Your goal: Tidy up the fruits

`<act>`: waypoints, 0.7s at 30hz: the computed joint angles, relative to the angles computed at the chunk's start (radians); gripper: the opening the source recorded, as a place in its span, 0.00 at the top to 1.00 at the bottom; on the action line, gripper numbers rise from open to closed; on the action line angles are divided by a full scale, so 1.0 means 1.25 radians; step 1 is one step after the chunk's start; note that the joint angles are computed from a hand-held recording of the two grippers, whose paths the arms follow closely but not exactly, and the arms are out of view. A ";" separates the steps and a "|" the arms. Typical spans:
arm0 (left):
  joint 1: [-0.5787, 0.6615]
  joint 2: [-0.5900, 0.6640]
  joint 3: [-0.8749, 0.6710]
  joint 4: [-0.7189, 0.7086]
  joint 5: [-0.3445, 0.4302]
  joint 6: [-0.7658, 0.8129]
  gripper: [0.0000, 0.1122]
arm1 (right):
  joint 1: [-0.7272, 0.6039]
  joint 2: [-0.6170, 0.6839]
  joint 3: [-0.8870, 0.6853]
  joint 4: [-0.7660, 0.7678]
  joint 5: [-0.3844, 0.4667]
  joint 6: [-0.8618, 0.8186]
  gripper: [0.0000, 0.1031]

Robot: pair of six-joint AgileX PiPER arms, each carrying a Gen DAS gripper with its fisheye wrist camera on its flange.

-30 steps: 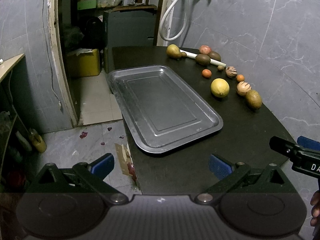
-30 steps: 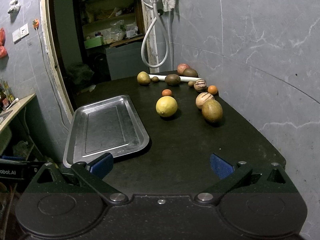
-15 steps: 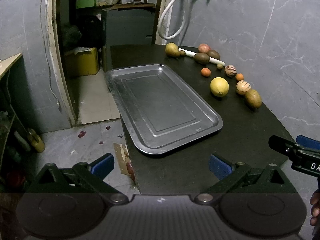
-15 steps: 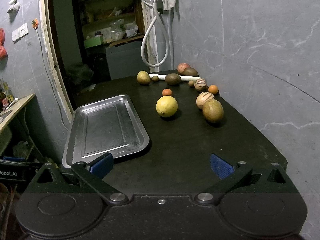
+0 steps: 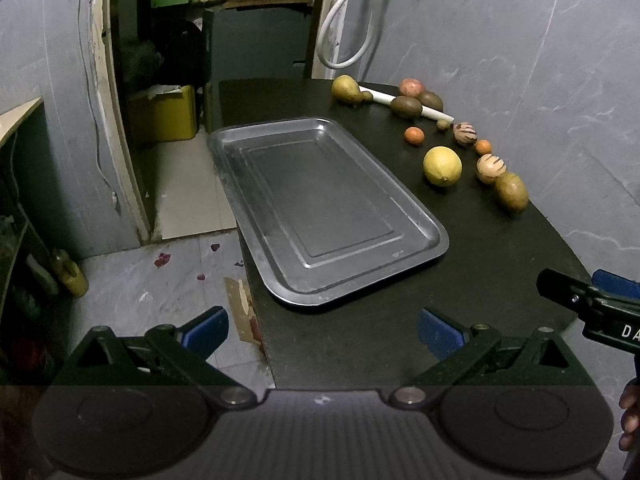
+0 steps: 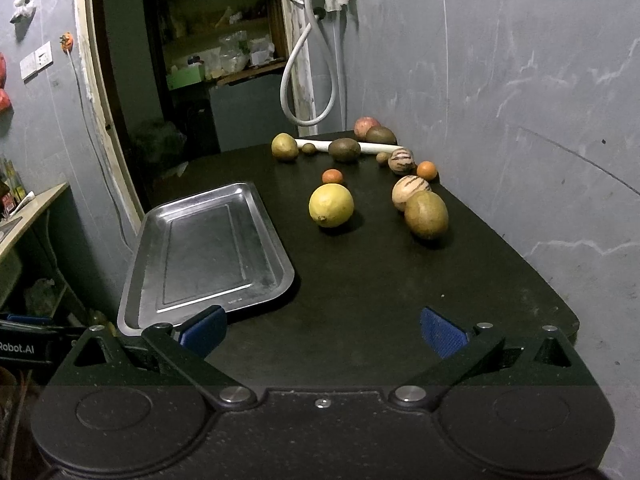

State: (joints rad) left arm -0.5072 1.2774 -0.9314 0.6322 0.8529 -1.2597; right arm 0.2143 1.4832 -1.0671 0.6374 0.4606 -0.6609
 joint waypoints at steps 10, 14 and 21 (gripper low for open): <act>0.044 0.066 -0.050 -0.050 0.000 0.057 0.09 | -0.020 0.052 -0.033 0.028 0.010 -0.035 0.01; 0.089 0.119 -0.100 -0.094 -0.019 0.110 0.09 | -0.034 0.095 -0.071 0.016 0.012 -0.023 0.00; 0.146 0.255 -0.254 -0.148 -0.055 0.219 0.09 | -0.060 0.205 -0.198 -0.060 0.025 0.033 0.00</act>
